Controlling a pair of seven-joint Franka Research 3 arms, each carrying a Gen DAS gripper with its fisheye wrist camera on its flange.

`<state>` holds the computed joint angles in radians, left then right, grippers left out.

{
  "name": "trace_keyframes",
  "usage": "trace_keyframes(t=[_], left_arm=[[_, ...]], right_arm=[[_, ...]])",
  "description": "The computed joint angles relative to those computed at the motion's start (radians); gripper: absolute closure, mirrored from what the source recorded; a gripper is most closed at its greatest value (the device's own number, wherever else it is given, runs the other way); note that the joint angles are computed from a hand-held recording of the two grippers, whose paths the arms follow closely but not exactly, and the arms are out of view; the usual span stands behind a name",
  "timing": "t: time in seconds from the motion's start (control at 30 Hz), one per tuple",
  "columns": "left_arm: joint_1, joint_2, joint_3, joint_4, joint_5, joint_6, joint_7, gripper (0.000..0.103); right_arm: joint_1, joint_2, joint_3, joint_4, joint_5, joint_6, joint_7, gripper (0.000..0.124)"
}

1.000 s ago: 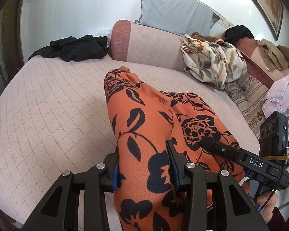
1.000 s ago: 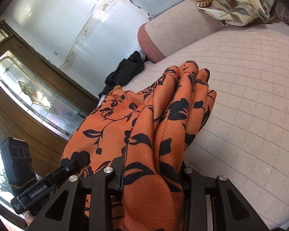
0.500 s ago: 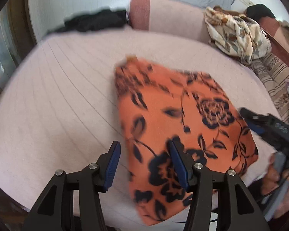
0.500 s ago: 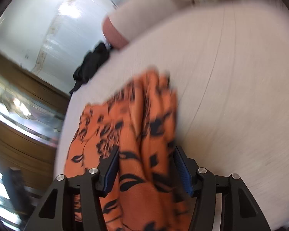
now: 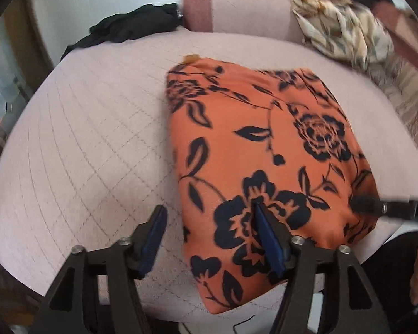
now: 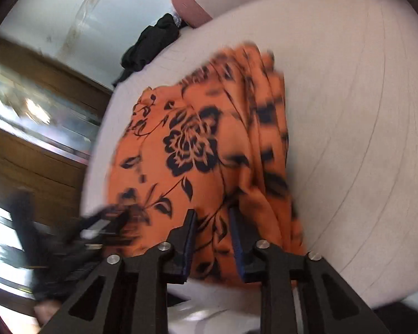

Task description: Fold small clothes

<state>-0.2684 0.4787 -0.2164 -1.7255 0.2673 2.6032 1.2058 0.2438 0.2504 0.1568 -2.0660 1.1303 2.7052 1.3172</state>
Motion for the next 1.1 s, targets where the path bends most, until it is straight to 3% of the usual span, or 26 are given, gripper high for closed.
trace_keyframes(t=[0.03, 0.1, 0.2, 0.3, 0.4, 0.47, 0.6, 0.7, 0.73, 0.8, 0.83, 0.9, 1.1], left_arm=[[0.01, 0.0, -0.005, -0.007, -0.003, 0.023, 0.017, 0.033], [0.016, -0.002, -0.009, -0.002, -0.013, 0.025, 0.031, 0.033], [-0.018, -0.031, 0.034, -0.02, 0.055, 0.068, -0.021, 0.033], [-0.029, -0.022, 0.058, 0.015, 0.102, 0.107, -0.068, 0.033], [-0.031, 0.058, 0.054, 0.151, 0.092, 0.039, -0.076, 0.033], [-0.047, 0.134, 0.064, 0.271, 0.1, -0.009, -0.076, 0.033], [-0.075, 0.272, 0.071, 0.472, 0.107, -0.103, -0.033, 0.033], [-0.105, 0.383, 0.08, 0.629, 0.096, -0.249, 0.011, 0.032], [-0.109, 0.393, 0.083, 0.632, 0.096, -0.252, 0.01, 0.031], [-0.099, 0.382, 0.071, 0.603, 0.127, -0.227, -0.013, 0.029], [-0.108, 0.38, 0.08, 0.622, 0.084, -0.282, 0.02, 0.029], [-0.104, 0.347, 0.08, 0.587, 0.08, -0.28, 0.017, 0.029], [-0.102, 0.091, 0.093, 0.215, 0.16, -0.082, -0.097, 0.027]], right_arm=[[-0.013, -0.005, 0.0, -0.005, 0.014, -0.057, 0.015, 0.099], [0.0, -0.016, -0.009, -0.012, -0.035, -0.059, 0.033, 0.1], [0.02, -0.028, -0.03, 0.02, -0.183, -0.072, 0.105, 0.097], [0.006, -0.036, -0.015, 0.062, -0.113, -0.017, 0.032, 0.097], [0.029, 0.025, -0.039, 0.152, -0.217, 0.059, 0.119, 0.097], [0.024, 0.093, -0.044, 0.235, -0.272, 0.062, 0.184, 0.097], [0.002, 0.257, -0.049, 0.417, -0.368, 0.013, 0.32, 0.097], [-0.006, 0.361, -0.057, 0.512, -0.433, -0.051, 0.446, 0.097], [-0.027, 0.377, -0.04, 0.511, -0.447, -0.071, 0.479, 0.097], [-0.09, 0.354, 0.042, 0.439, -0.333, 0.023, 0.365, 0.097], [-0.107, 0.342, 0.062, 0.42, -0.308, 0.033, 0.331, 0.097], [-0.126, 0.298, 0.079, 0.366, -0.265, 0.048, 0.285, 0.097], [-0.114, 0.107, 0.084, 0.166, -0.157, 0.125, 0.127, 0.096]])
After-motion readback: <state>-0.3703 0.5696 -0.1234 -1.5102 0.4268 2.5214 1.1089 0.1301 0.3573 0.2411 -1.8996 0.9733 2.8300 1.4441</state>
